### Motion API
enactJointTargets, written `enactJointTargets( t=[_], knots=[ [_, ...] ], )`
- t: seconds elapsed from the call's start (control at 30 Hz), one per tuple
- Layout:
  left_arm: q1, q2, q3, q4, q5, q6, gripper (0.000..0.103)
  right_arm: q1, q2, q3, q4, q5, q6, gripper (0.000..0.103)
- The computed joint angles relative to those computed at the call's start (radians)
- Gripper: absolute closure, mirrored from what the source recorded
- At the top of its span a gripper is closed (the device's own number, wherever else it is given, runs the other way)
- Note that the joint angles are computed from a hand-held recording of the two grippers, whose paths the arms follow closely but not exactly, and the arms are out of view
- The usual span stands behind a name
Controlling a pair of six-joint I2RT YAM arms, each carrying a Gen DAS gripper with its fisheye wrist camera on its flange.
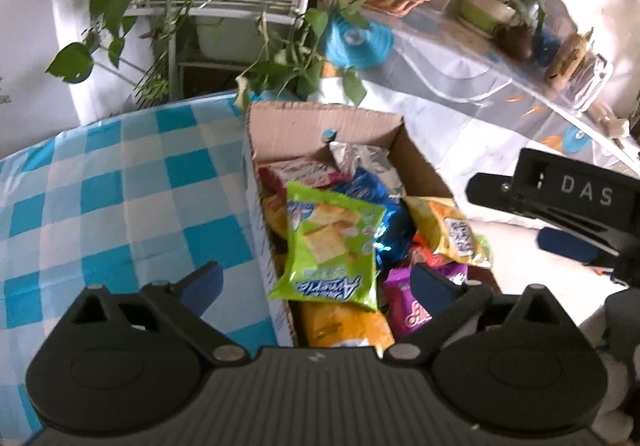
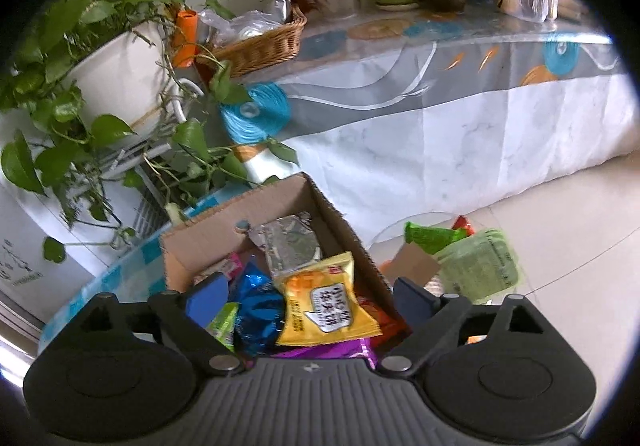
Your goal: Organize snacks
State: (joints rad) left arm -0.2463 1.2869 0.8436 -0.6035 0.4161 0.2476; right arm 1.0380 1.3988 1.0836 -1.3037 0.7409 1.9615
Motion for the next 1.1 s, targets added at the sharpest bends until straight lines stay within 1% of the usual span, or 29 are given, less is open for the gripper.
enactJointTargets(
  t=[0.13,0.27,0.53,0.7,0.8,0.97,1.1],
  knots=[
    [-0.005,0.005,0.021,-0.031,-0.039,-0.003,0.003,-0.008,0.024,0.021,-0.038,-0.028,-0.017,0.004],
    [-0.004,0.004,0.035,-0.039,-0.078,-0.008,0.001,-0.012,0.048,0.039,-0.079,-0.045,-0.017,0.004],
    [-0.009,0.019,0.061,-0.044,-0.147,-0.011,0.001,-0.018,0.063,0.045,-0.12,-0.07,-0.016,0.003],
    [-0.023,0.029,0.074,-0.048,-0.189,-0.014,0.001,-0.024,0.058,0.04,-0.108,-0.088,-0.05,0.001],
    [-0.022,0.044,0.091,-0.063,-0.19,-0.019,0.001,-0.028,0.063,0.044,-0.11,-0.097,-0.067,0.001],
    [-0.037,0.06,0.099,-0.059,-0.221,-0.019,0.001,-0.034,0.049,0.035,-0.092,-0.116,-0.102,0.0],
    [-0.038,0.067,0.108,-0.063,-0.22,-0.022,0.001,-0.039,0.061,0.042,-0.095,-0.126,-0.142,0.0]
  ],
)
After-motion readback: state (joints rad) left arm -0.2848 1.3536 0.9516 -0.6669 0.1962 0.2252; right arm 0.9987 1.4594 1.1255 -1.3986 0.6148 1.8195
